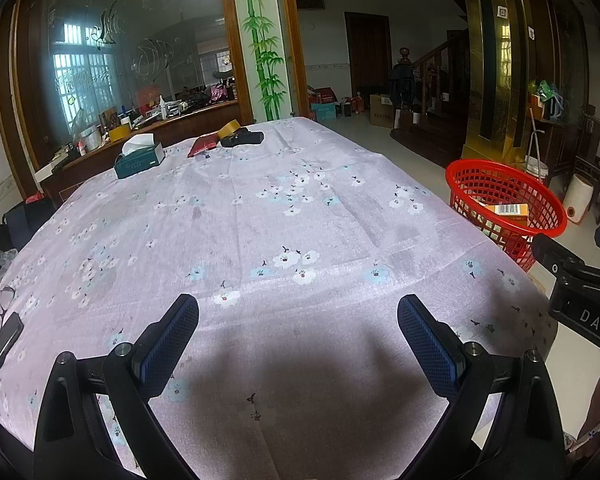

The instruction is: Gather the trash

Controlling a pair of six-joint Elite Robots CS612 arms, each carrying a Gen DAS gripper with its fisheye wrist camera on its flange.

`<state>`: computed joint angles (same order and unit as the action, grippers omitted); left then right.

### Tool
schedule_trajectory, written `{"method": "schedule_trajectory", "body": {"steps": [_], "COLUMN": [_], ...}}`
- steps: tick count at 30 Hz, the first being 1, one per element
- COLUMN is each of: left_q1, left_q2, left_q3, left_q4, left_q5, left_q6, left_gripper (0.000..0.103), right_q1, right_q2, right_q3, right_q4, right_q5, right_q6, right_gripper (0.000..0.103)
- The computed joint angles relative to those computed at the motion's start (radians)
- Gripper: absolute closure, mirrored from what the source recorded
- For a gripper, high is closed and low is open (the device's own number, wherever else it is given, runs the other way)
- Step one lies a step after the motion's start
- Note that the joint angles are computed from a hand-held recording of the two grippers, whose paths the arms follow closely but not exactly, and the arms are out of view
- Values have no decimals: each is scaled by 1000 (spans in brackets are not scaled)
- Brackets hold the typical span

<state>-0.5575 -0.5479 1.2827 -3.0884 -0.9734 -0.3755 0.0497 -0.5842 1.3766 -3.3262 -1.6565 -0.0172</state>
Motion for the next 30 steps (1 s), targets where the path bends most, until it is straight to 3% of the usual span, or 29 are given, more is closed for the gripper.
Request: {"method": "schedule_trajectory", "body": {"steps": [5, 9, 15, 20, 23, 30], "left_q1": [6, 27, 73, 116, 147, 196], "left_q2": [-3, -10, -37, -52, -57, -46], "left_q3": [2, 9, 45, 50, 50, 24], "left_q4": [10, 50, 118, 222, 283, 356], "left_q5": [-32, -74, -48, -26, -49, -147], "left_q6": [-16, -92, -257, -338, -382, -409], "left_gripper": [4, 4, 4, 4, 4, 4], "right_q1": [1, 5, 17, 60, 88, 138], "right_q2": [0, 3, 12, 63, 108, 216], "right_q3": [-3, -18, -86, -213, -323, -536], "right_q4": [7, 19, 161, 318, 481, 652], "right_q5": [4, 26, 160, 240, 285, 226], "right_q6": [-2, -25, -84, -164, -209, -185], "right_gripper": [4, 4, 3, 3, 3, 3]}}
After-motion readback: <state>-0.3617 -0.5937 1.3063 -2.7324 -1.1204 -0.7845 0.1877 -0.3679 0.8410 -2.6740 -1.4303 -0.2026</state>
